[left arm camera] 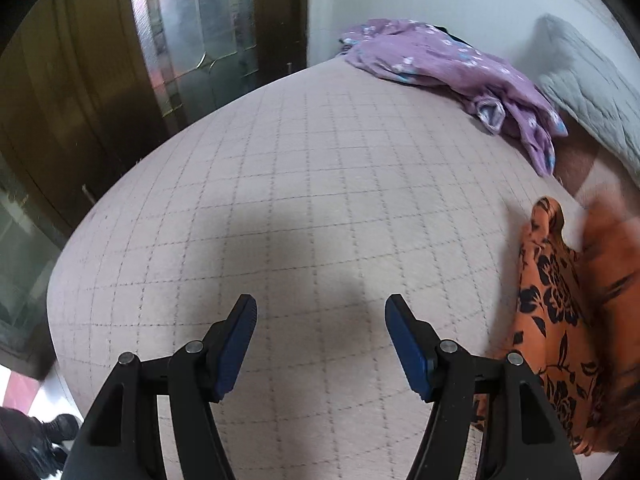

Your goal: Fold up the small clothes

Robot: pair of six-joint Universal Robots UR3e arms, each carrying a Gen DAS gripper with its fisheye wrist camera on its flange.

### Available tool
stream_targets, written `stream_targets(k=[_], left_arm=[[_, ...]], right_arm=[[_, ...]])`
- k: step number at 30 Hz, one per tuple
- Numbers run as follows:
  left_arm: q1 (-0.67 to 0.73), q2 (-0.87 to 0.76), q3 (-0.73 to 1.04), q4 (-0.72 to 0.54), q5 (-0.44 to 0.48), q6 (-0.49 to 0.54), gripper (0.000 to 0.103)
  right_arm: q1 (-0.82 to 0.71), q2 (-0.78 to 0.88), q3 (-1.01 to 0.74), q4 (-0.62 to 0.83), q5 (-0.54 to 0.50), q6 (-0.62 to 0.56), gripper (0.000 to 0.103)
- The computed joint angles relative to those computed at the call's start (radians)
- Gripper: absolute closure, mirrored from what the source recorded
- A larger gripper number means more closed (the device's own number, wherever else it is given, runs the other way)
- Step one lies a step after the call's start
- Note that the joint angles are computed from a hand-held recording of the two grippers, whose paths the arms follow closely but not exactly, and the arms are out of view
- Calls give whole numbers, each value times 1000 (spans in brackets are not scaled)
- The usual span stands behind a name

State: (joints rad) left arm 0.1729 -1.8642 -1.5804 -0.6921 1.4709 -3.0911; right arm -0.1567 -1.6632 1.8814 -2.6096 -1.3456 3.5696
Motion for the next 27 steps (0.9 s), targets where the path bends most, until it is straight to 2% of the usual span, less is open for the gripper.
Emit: stream_targets(k=[2, 4, 5, 6, 7, 8, 9, 11, 13, 14, 15, 16, 17, 20, 21, 22, 24, 26, 27], left_arm=[[14, 2, -4, 2, -12, 4, 35], [23, 8, -11, 9, -31, 16, 35], [27, 17, -22, 16, -40, 24, 35], [28, 24, -31, 26, -53, 32, 35], [28, 25, -29, 31, -67, 38, 35], [31, 36, -40, 38, -91, 50, 35], [31, 47, -49, 43, -121, 61, 35], [29, 69, -65, 43, -186, 89, 35], [28, 100, -91, 38, -271, 126, 35], [24, 118, -108, 38, -314, 146, 35], [17, 140, -129, 41, -361, 175, 35], [12, 158, -146, 41, -396, 199, 35], [2, 182, -169, 42, -446, 232, 35], [-30, 216, -206, 44, -520, 288, 35], [-56, 219, -215, 58, -512, 296, 35], [-95, 204, -206, 75, -466, 289, 35], [-191, 138, -167, 106, -301, 269, 35], [-276, 27, -80, 83, -117, 251, 35], [-293, -19, -47, 85, -70, 238, 34]], right_arm=[[92, 169, -93, 4, -23, 35, 78], [122, 237, -100, -2, -10, 57, 70], [116, 229, -49, -71, 11, 58, 58], [97, 200, 19, -151, 58, 45, 32], [73, 177, 57, -188, 123, 31, 22], [28, 149, 94, -207, 220, 11, 17], [-11, 106, 133, -203, 290, -6, 17], [-79, -4, 203, -178, 344, -56, 18], [-181, -145, 300, -159, 406, -98, 23], [-235, -212, 335, -127, 430, -126, 39], [-271, -281, 354, -79, 390, -137, 56], [-320, -308, 353, -26, 396, -186, 64], [-364, -347, 375, 12, 376, -212, 69], [-488, -423, 432, 98, 381, -241, 72], [-547, -457, 472, 122, 421, -252, 72], [-577, -472, 508, 115, 438, -247, 74], [-544, -446, 535, 59, 406, -212, 75], [-496, -423, 555, 30, 346, -206, 74], [-453, -375, 561, -46, 309, -174, 74]])
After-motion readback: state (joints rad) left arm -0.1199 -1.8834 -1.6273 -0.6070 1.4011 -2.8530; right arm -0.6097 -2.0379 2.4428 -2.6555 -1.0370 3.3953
